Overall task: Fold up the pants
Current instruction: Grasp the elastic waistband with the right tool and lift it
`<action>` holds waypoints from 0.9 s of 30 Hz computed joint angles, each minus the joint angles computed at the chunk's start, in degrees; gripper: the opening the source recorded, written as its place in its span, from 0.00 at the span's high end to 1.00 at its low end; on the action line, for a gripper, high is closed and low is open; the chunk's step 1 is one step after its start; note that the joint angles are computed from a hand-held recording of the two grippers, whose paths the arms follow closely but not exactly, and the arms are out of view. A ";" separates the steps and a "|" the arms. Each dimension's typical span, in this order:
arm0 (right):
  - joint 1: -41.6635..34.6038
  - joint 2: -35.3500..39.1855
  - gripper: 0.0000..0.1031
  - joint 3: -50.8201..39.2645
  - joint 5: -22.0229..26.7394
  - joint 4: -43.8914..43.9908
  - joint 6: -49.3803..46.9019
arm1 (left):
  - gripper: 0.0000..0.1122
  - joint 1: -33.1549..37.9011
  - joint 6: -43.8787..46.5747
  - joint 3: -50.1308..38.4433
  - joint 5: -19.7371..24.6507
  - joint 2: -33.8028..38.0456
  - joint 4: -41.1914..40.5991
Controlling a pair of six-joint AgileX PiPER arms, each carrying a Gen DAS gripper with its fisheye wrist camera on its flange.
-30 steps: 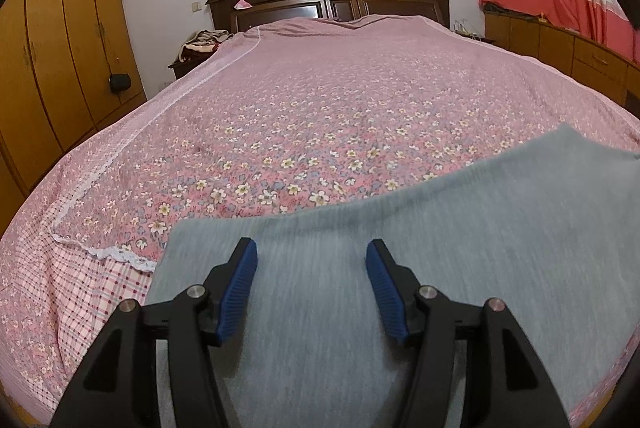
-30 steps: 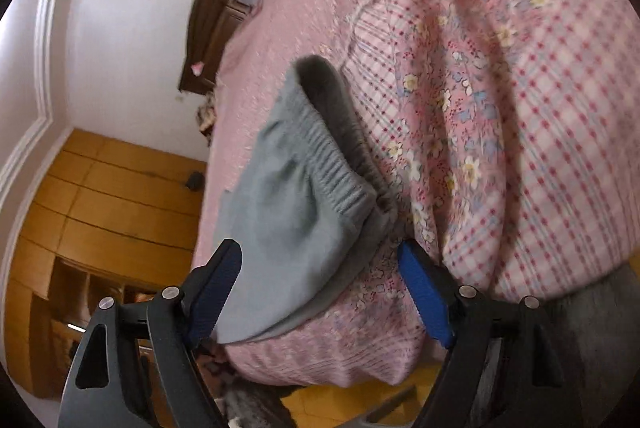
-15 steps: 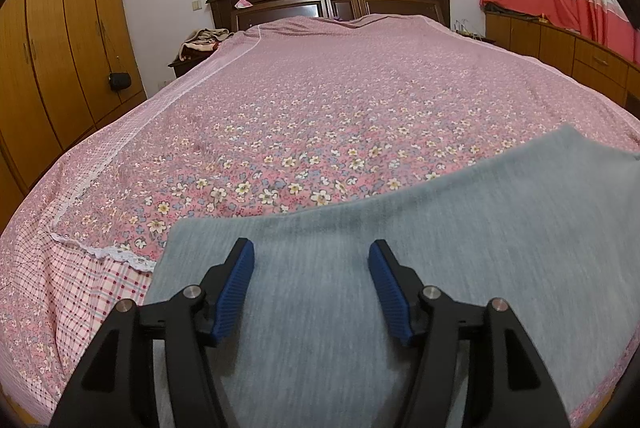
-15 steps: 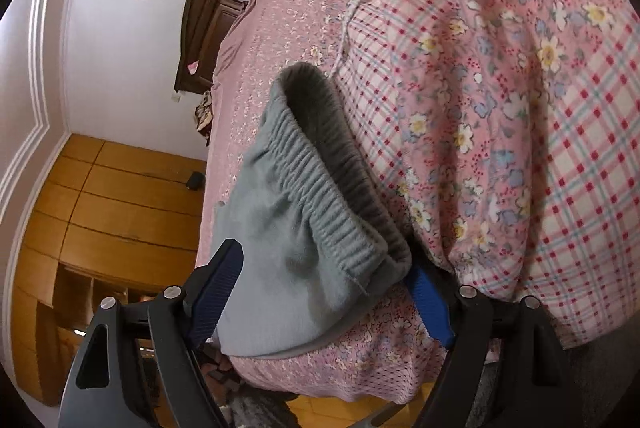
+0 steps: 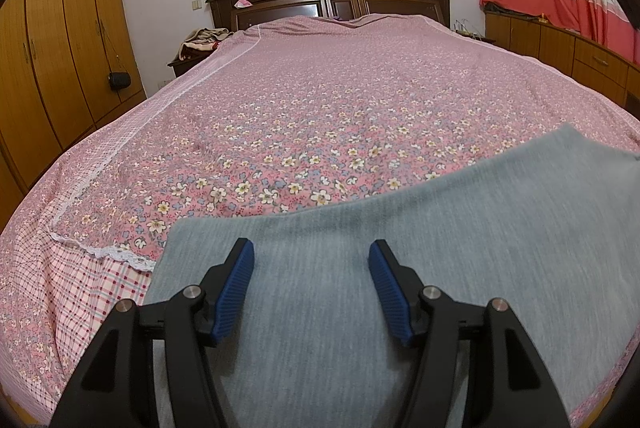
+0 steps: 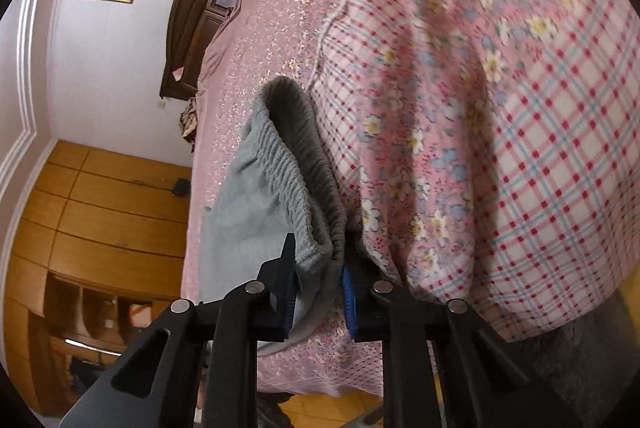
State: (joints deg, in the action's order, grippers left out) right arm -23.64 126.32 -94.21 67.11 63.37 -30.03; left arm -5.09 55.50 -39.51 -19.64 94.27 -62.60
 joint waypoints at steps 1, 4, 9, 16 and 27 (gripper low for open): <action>0.20 -0.22 0.82 -0.43 -0.17 -0.57 0.43 | 0.44 0.00 0.03 -0.04 0.03 0.03 -0.05; 1.14 -1.84 0.83 -0.88 -1.32 -2.65 1.50 | 0.44 -0.05 0.07 -0.06 0.03 0.02 -0.17; 5.45 -6.51 0.84 -0.28 -7.98 -7.60 4.97 | 0.44 0.59 -1.00 0.04 0.76 -0.20 1.20; 10.20 -10.90 0.85 -8.40 -7.38 -16.03 11.73 | 0.44 0.62 -15.26 6.28 0.65 -9.59 16.25; 37.85 -7.99 0.84 -38.26 0.03 -58.17 30.77 | 0.44 12.16 -26.13 7.01 10.23 -17.93 27.04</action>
State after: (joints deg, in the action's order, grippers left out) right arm 14.21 118.33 -132.47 67.14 5.20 0.74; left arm 7.08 29.36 -32.51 -9.41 76.34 -35.56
